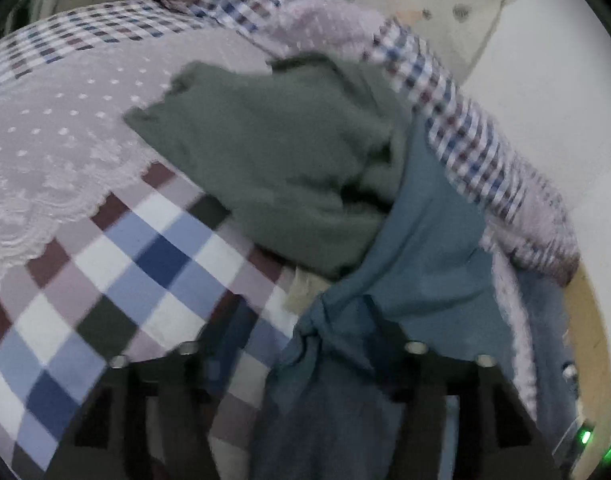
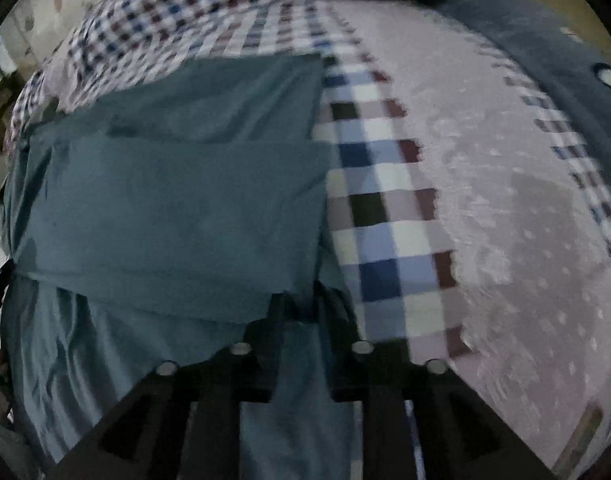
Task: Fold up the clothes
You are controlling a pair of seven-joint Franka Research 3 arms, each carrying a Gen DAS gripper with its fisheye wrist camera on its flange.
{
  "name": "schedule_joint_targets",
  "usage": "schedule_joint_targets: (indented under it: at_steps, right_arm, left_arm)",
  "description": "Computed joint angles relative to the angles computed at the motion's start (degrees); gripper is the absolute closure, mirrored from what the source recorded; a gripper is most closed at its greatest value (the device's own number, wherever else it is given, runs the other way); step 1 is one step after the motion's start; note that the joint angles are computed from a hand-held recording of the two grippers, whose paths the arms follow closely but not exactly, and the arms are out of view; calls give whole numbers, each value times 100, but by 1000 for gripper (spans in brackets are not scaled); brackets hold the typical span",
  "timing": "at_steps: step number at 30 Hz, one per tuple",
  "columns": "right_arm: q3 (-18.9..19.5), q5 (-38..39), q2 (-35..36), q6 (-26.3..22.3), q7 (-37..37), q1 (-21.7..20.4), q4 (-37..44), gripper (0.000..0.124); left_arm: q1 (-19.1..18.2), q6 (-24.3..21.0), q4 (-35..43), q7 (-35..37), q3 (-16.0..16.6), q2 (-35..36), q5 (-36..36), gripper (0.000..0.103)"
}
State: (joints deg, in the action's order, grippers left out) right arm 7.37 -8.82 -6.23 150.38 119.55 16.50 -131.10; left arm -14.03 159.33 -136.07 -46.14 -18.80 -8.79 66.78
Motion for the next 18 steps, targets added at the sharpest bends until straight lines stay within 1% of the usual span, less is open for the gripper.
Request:
schedule_joint_targets:
  at_steps: [1,3,4,5,6,8,9,11,12,13,14,15,18]
  right_arm:
    - [49,-142,-217,91,232,-9,-196,97]
    - [109,-17,-699,385,322,28,-668,83]
    - [142,110,-946,533,308,53,-905,82]
    - [195,229,-1178,656,300,75,-1116,82]
    - [295,296,-1390,734,321,83,-1295,82]
    - [544,350,-1903,861,389,81,-1721,82]
    - [731,304,-2157,937,469,39,-1944,82]
    - [1106,237,-2684,1044,640,2,-2356,81]
    - [1320,211,-2962,1077,757,8,-2542,78]
    - [1458,244,-3201,1090,832,95,-2715,76]
    - [1527,322,-3398,1046,871,246,-2868,76]
    - [1610,385,-3564,1000,926,369,-2991,76]
    - [1875,514,-3812,1001,1210,577,-3213,76]
  left_arm:
    - [35,22,-117,-295,-10,-164,163,31]
    - [152,70,-408,-1024,-90,-579,571,28]
    - [203,61,-536,-1351,-149,-775,756,28]
    - [210,-53,-691,-1666,-258,-1012,881,26]
    - [173,-156,-825,-1778,-331,-1193,855,25]
    - [62,-339,-1049,-1756,-456,-1513,680,25]
    - [-32,-467,-1132,-1582,-517,-1646,483,25]
    - [-236,-678,-1262,-987,-621,-1884,122,25]
    - [-351,-805,-1319,-665,-681,-2000,-85,25]
    - [-580,-1080,-1372,-153,-756,-2119,-485,25]
    - [-795,-1357,-1408,313,-836,-2230,-848,25]
    - [-983,-1528,-1493,659,-862,-2388,-1163,24]
    - [-1468,-1949,-1718,1164,-1087,-2854,-1939,24]
